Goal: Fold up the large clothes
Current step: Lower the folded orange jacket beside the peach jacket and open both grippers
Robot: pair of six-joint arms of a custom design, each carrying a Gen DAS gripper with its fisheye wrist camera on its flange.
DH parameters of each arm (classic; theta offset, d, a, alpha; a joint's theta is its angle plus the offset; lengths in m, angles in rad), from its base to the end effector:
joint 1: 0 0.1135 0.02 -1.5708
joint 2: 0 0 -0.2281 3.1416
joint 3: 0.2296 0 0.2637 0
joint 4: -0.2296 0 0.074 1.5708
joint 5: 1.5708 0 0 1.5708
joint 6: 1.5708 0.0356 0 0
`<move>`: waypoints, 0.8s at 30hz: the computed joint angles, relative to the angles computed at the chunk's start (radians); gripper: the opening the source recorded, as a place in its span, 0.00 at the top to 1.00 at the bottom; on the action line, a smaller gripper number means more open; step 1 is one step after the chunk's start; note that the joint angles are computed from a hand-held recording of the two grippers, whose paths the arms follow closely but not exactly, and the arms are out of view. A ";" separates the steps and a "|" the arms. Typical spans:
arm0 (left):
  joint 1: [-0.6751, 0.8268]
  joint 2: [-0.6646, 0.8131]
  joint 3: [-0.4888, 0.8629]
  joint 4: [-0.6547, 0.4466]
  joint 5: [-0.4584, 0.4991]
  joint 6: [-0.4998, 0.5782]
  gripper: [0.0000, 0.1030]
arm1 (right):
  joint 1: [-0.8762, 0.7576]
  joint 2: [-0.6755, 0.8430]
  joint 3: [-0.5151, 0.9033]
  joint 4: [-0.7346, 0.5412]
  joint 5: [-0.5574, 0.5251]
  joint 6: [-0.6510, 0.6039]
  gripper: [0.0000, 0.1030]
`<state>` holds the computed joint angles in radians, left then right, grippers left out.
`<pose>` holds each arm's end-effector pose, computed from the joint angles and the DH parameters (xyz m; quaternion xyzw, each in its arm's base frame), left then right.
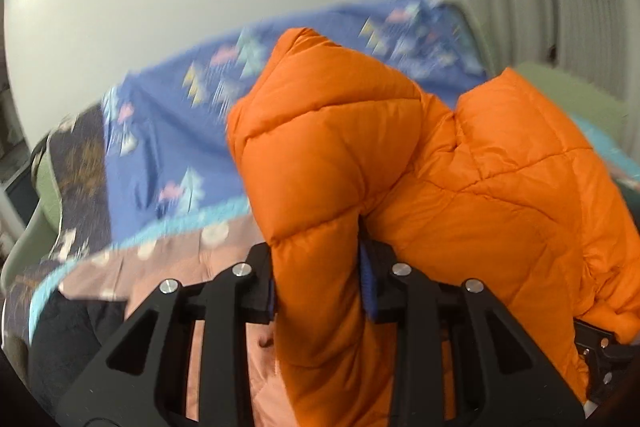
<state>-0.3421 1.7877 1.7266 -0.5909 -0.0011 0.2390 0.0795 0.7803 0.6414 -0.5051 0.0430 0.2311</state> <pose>0.3921 -0.1396 0.3140 0.2565 0.8588 -0.0224 0.4428 0.2076 0.0150 0.2321 0.0773 0.8910 0.0501 0.4445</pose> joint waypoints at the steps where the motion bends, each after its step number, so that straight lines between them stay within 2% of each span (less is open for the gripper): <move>1: -0.005 0.037 0.004 0.004 -0.039 -0.004 0.63 | -0.011 0.096 -0.001 0.038 0.005 0.009 0.72; 3: -0.017 0.093 -0.035 0.041 -0.126 0.004 0.57 | -0.031 0.219 -0.005 0.083 0.024 0.035 0.70; 5: -0.015 0.088 -0.115 0.101 -0.139 0.025 0.47 | -0.081 0.225 -0.029 0.112 -0.027 0.071 0.70; 7: 0.005 0.038 -0.216 0.170 -0.108 0.036 0.38 | -0.099 0.217 -0.023 0.091 -0.049 0.081 0.66; 8: 0.015 0.023 -0.239 0.185 -0.100 0.025 0.36 | -0.085 0.215 -0.015 0.073 -0.017 0.081 0.63; 11: 0.049 -0.023 -0.267 0.150 -0.032 -0.005 0.33 | 0.006 0.192 0.017 0.006 0.122 0.087 0.57; 13: 0.066 -0.075 -0.298 0.124 0.008 -0.012 0.30 | 0.049 0.133 0.016 -0.058 0.152 0.106 0.57; 15: 0.093 -0.170 -0.372 0.110 0.071 -0.002 0.25 | 0.055 0.062 0.003 -0.111 0.128 0.133 0.56; 17: 0.110 -0.282 -0.463 0.095 0.116 0.019 0.21 | 0.005 0.016 0.013 -0.156 0.076 0.126 0.51; 18: 0.121 -0.339 -0.505 0.085 0.134 0.036 0.20 | 0.026 -0.030 0.007 -0.195 0.111 0.145 0.41; 20: 0.140 -0.432 -0.567 0.055 0.160 0.066 0.18 | 0.108 -0.140 0.002 -0.267 0.225 0.151 0.33; 22: 0.160 -0.508 -0.603 0.019 0.185 0.081 0.17 | 0.199 -0.193 0.024 -0.348 0.334 0.152 0.33; 24: 0.196 -0.594 -0.636 -0.038 0.225 0.080 0.17 | 0.297 -0.249 0.055 -0.461 0.420 0.217 0.33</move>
